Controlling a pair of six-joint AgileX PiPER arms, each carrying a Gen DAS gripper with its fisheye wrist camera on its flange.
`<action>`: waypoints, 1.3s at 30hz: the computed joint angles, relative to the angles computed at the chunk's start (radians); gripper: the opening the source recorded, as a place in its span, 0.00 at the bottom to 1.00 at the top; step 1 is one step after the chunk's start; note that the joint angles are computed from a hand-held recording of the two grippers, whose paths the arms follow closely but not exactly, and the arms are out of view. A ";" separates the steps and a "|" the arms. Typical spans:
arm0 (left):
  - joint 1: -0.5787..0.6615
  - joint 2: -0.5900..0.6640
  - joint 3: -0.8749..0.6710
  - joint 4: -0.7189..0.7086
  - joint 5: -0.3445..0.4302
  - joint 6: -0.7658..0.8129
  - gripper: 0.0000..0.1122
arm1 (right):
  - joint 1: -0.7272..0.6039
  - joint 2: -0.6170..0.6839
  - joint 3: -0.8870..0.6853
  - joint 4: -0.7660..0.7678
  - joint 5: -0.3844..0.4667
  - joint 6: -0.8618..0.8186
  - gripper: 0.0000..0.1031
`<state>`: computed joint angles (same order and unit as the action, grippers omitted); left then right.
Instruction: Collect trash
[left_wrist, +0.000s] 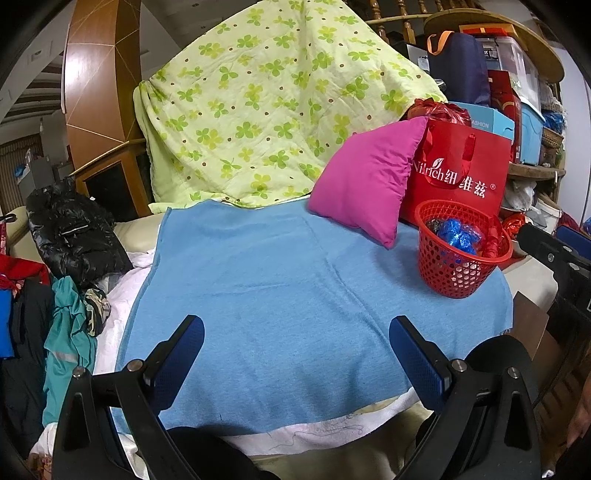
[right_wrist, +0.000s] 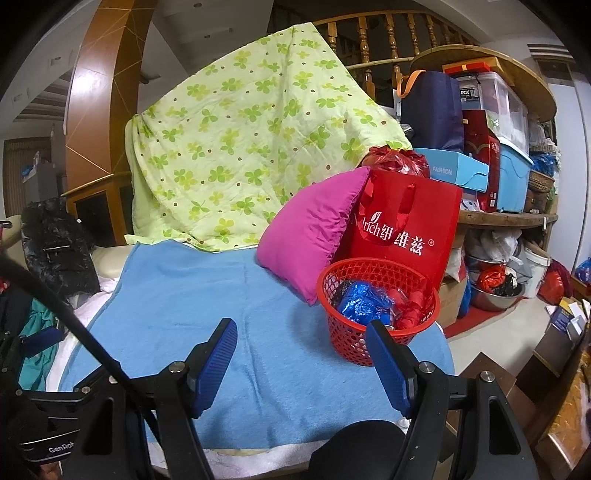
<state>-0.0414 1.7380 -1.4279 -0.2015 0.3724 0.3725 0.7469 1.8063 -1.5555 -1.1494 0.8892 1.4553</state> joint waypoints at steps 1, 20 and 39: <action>0.000 0.001 -0.002 0.001 0.001 -0.001 0.89 | 0.000 0.000 0.000 0.001 0.000 0.000 0.73; -0.029 0.000 0.006 0.053 -0.005 -0.035 0.89 | -0.027 -0.034 0.041 -0.034 0.006 0.041 0.73; -0.072 -0.012 0.019 0.153 -0.013 -0.110 0.89 | -0.041 -0.047 0.079 -0.021 -0.018 0.058 0.73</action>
